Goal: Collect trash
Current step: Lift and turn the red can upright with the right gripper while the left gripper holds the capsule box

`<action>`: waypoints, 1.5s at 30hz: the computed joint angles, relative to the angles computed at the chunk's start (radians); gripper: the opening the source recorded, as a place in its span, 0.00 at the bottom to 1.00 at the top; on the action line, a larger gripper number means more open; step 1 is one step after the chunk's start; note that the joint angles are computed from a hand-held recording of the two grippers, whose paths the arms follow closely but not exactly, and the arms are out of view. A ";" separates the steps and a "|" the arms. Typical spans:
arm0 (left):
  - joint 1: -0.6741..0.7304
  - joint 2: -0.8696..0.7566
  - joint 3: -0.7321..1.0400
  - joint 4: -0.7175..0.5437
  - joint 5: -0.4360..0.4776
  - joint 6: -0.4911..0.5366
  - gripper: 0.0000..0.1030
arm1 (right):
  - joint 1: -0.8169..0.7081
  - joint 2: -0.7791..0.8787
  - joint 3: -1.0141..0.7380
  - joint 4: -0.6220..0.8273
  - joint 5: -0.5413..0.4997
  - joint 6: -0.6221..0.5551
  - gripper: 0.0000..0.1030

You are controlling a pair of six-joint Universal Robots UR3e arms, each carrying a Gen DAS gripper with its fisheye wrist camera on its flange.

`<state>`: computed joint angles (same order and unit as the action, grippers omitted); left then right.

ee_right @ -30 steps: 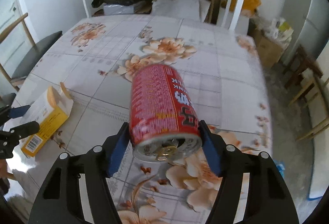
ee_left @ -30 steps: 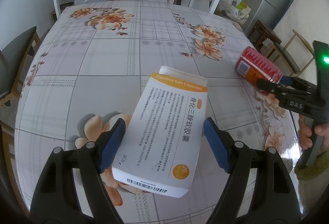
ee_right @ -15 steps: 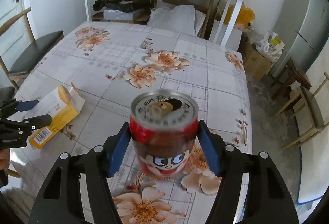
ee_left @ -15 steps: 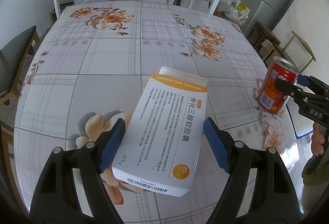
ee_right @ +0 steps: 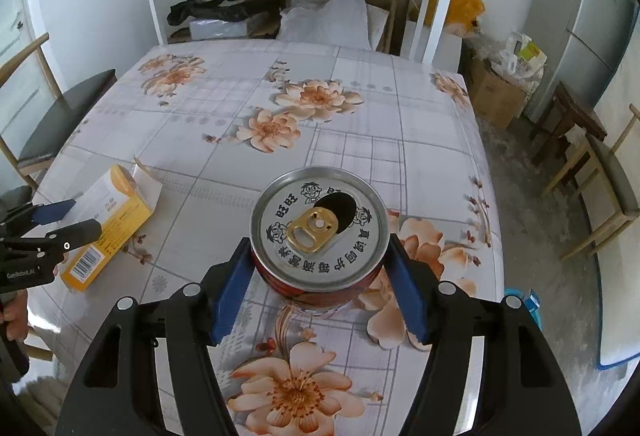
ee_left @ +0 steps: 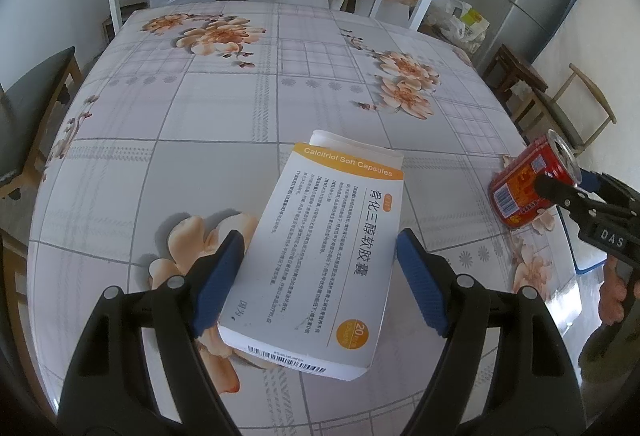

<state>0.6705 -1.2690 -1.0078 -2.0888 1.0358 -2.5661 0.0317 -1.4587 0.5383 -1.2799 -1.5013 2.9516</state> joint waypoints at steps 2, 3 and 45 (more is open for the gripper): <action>0.010 -0.003 0.020 -0.027 -0.005 0.004 0.72 | 0.006 -0.003 -0.006 0.015 -0.003 0.001 0.62; 0.005 -0.007 0.028 -0.028 -0.003 -0.003 0.73 | 0.009 -0.013 0.004 0.012 -0.007 -0.002 0.63; -0.297 -0.014 -0.119 0.319 0.287 -0.176 0.71 | -0.003 -0.028 0.139 -0.080 0.013 0.065 0.66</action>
<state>0.3735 -1.2829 -1.1268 -1.7700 1.3226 -2.7425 0.0289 -1.4871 0.6770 -1.3595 -1.4881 3.0170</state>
